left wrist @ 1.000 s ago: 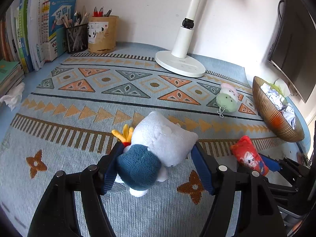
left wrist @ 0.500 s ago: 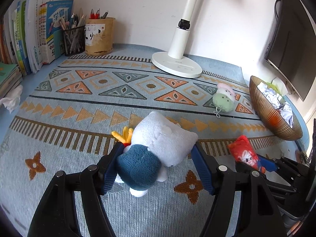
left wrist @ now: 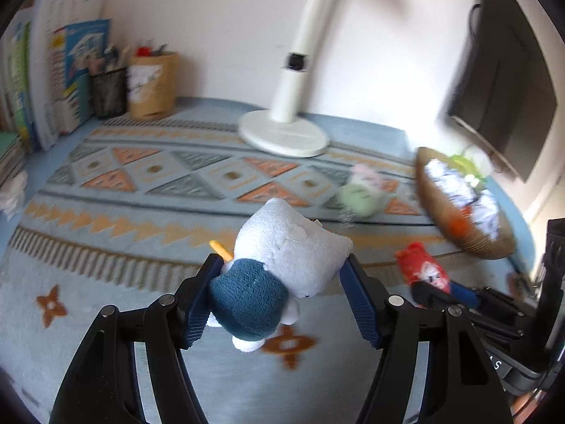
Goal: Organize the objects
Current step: 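Carry the plush toy and red bag over the woven bowl and open both tools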
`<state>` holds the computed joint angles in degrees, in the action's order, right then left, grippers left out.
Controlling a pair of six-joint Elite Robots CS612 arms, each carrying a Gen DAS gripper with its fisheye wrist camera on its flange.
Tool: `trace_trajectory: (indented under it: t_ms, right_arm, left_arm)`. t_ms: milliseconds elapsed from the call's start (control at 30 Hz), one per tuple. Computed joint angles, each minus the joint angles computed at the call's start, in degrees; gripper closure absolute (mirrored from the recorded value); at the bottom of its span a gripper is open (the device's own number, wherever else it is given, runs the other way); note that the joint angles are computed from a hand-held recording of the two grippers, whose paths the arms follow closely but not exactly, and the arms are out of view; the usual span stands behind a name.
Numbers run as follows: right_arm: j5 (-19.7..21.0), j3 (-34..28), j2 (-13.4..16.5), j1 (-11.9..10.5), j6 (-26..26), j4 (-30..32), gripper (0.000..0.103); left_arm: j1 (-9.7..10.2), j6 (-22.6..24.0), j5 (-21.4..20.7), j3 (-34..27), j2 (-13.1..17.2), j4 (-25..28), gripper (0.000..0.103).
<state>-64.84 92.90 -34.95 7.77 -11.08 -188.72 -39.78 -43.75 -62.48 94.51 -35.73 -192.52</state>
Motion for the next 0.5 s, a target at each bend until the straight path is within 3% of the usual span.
trace_trajectory:
  t_ms: [67, 167, 300, 367, 433, 500]
  right_arm:
    - [2.5, 0.9, -0.9, -1.4, 2.4, -3.2, 0.074]
    - [2.5, 2.2, -2.2, -3.3, 7.3, -11.5, 0.074]
    - [-6.7, 0.4, -2.5, -4.8, 16.0, -18.9, 0.074]
    - [-10.4, -1.7, -2.2, -5.4, 18.3, -18.0, 0.074]
    - [-10.9, -3.8, -1.7, -6.0, 20.3, -16.1, 0.074]
    - [-10.6, -5.5, -1.1, -6.4, 21.9, -14.2, 0.069]
  left_arm:
    - [-0.24, 2.5, -0.5, -1.6, 0.0, -0.7, 0.038]
    - [-0.69, 8.7, -1.2, -6.1, 0.6, -1.6, 0.037]
    - [-0.16, 14.4, -8.4, -15.7, 3.9, 0.2, 0.037]
    - [0.30, 15.3, -11.6, -20.8, 6.1, 3.1, 0.037]
    - [0.50, 16.5, -13.8, -24.6, 8.1, 4.1, 0.037]
    - [0.68, 18.2, -15.8, -29.0, 10.4, 5.9, 0.031]
